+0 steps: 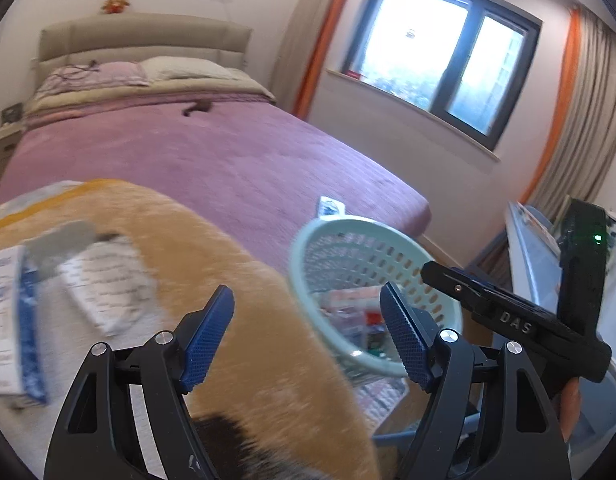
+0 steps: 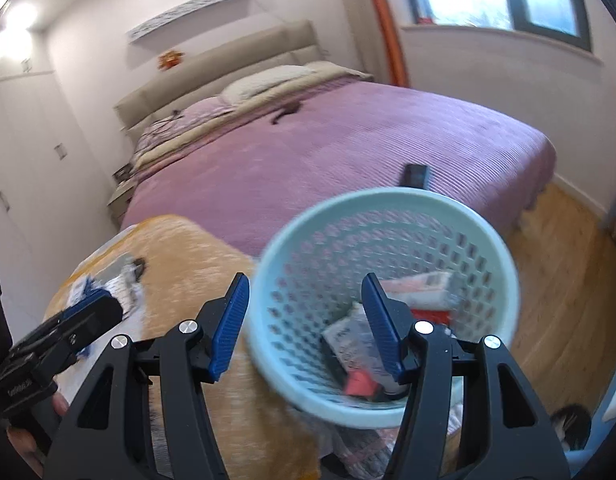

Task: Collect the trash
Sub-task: 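Grasp the white milk carton with the left tool while the right tool grasps the dotted paper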

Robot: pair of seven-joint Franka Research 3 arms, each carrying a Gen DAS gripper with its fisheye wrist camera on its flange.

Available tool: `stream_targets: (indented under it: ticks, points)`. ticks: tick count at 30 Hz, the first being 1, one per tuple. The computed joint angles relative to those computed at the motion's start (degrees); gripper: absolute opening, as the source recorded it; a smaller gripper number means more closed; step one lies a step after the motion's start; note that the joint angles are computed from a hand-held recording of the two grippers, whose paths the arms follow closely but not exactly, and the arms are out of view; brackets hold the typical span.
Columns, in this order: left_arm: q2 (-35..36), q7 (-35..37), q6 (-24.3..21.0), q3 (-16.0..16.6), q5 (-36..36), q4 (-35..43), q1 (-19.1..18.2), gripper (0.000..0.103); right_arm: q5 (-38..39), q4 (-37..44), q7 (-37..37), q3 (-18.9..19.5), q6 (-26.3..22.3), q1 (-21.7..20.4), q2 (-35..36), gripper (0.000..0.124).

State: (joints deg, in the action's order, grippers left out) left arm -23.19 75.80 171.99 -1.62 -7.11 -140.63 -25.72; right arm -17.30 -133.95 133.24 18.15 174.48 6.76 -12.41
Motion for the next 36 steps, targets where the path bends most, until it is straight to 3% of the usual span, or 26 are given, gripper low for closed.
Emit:
stream_targets:
  ticks: [7, 12, 15, 19, 29, 36]
  points:
    - [-10.1, -12.2, -4.8, -8.9, 12.1, -4.6, 16.7, 0.082, -7.5, 5.8, 2.0, 3.2, -0.2, 1.3, 4.1, 0.055]
    - [-14.2, -18.9, -9.7, -9.8, 19.1, -5.9, 23.7, 0.083, -14.7, 12.2, 5.8, 3.3, -1.5, 4.5, 9.4, 0.055]
    - [-14.2, -20.3, -11.3, -7.9, 21.3, -6.3, 24.8, 0.083, -15.4, 16.0, 4.5, 2.2, -3.1, 7.7, 12.8, 0.055]
    - [-13.7, -19.4, -11.5, -4.6, 21.3, -7.7, 23.3, 0.083, -19.2, 20.5, 4.6, 0.3, -4.5, 11.6, 16.7, 0.055]
    - [-10.9, -22.8, -12.7, -7.8, 26.8, -7.7, 27.0, 0.083, -10.6, 29.8, -5.3, -3.5, -7.5, 18.2, 25.8, 0.055]
    - [-10.3, -22.8, -13.1, -5.4, 25.4, -8.0, 25.0, 0.083, -5.2, 35.1, -9.7, -7.0, -9.8, 22.6, 30.7, 0.055]
